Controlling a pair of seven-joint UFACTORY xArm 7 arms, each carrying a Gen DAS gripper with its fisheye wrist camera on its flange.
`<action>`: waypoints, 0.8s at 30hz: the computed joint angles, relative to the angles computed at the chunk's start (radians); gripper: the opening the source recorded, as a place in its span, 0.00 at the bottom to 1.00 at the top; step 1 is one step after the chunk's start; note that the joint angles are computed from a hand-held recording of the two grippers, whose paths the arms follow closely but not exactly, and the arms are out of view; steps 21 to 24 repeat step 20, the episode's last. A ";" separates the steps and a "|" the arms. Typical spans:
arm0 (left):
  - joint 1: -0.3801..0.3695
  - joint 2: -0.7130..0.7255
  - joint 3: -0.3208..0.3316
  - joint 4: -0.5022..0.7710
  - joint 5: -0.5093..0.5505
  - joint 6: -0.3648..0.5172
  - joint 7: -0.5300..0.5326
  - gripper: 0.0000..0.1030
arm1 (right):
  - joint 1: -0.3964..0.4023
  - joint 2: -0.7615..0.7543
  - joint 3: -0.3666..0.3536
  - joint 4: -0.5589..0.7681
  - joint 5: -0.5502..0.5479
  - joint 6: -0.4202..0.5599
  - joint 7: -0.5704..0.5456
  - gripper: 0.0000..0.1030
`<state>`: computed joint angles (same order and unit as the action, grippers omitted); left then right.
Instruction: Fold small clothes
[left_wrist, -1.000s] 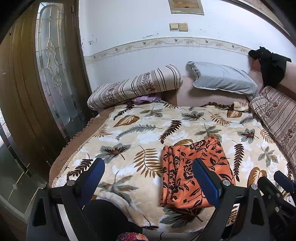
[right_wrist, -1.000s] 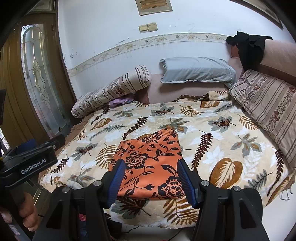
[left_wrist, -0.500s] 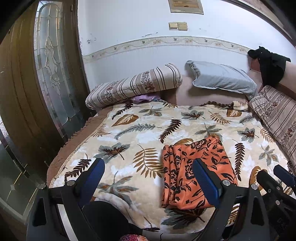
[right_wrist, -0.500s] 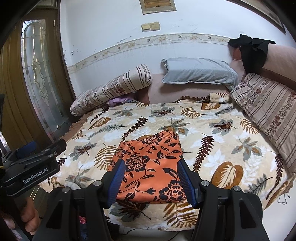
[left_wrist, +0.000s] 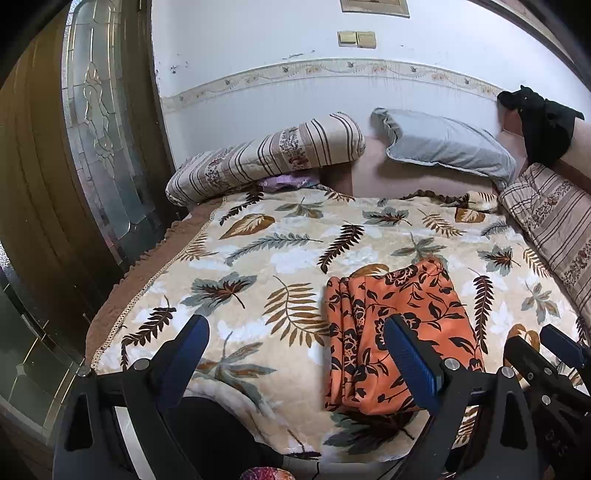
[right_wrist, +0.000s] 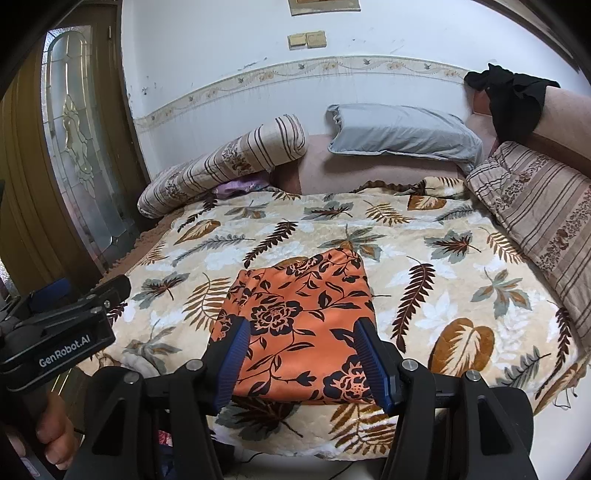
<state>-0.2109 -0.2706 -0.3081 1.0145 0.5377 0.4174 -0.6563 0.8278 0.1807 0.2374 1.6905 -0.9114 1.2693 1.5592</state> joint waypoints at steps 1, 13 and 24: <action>0.001 0.002 -0.001 0.001 0.002 0.000 -0.002 0.93 | -0.002 0.003 -0.001 0.001 0.001 -0.005 -0.003 0.60; -0.015 0.061 0.012 0.044 0.033 0.020 -0.018 0.93 | -0.033 0.025 -0.027 -0.006 0.032 -0.088 -0.034 0.60; -0.095 0.201 0.118 0.154 -0.270 0.015 0.246 0.93 | -0.109 -0.051 -0.052 -0.133 0.036 -0.248 -0.026 0.60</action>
